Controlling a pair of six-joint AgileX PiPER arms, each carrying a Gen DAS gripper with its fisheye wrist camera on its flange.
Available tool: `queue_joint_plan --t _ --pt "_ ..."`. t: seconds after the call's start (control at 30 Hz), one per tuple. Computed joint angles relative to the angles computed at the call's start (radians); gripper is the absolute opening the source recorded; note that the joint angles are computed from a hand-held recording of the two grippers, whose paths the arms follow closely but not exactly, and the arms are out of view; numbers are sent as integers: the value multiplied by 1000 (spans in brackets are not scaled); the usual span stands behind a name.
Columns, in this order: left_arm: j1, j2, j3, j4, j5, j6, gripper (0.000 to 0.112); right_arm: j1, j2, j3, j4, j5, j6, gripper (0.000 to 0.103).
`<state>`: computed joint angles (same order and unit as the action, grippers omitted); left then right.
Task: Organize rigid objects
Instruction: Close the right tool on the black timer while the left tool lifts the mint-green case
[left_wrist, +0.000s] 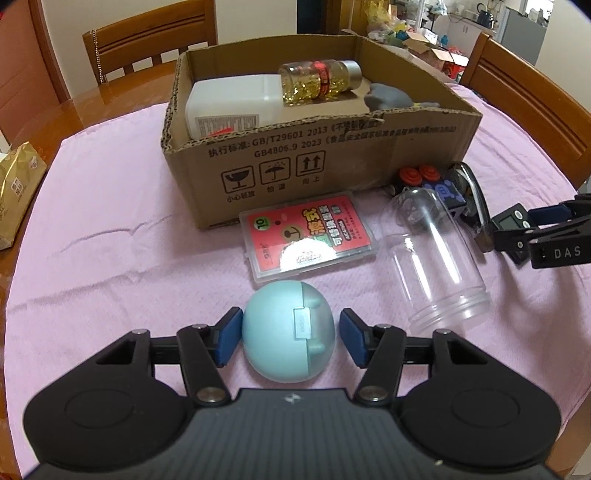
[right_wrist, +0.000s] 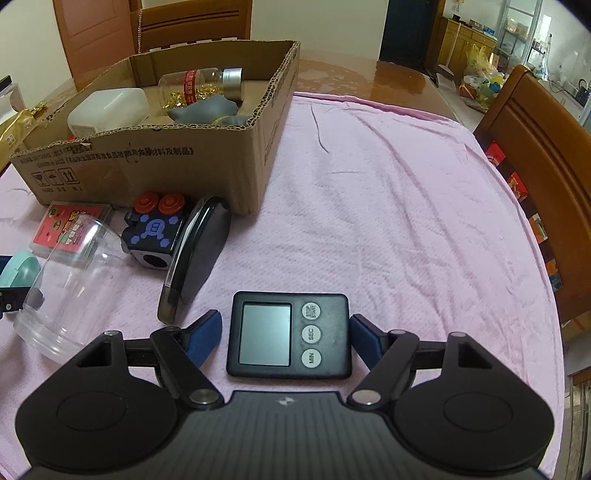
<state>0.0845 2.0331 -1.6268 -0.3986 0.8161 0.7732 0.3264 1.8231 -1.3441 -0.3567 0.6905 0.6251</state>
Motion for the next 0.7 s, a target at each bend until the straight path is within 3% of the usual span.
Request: queue_joint_plan --t 0.1,0.4,0.7 --pt "1 4 -10 7 9 -21 54 -3 -2 2 2 -5 -4 74" --pt "8 17 -65 22 79 -23 52 -5 -5 -14 23 26 -54 74" --pt "27 11 -162 46 207 28 52 -26 -56 -46 111 86 -215 74"
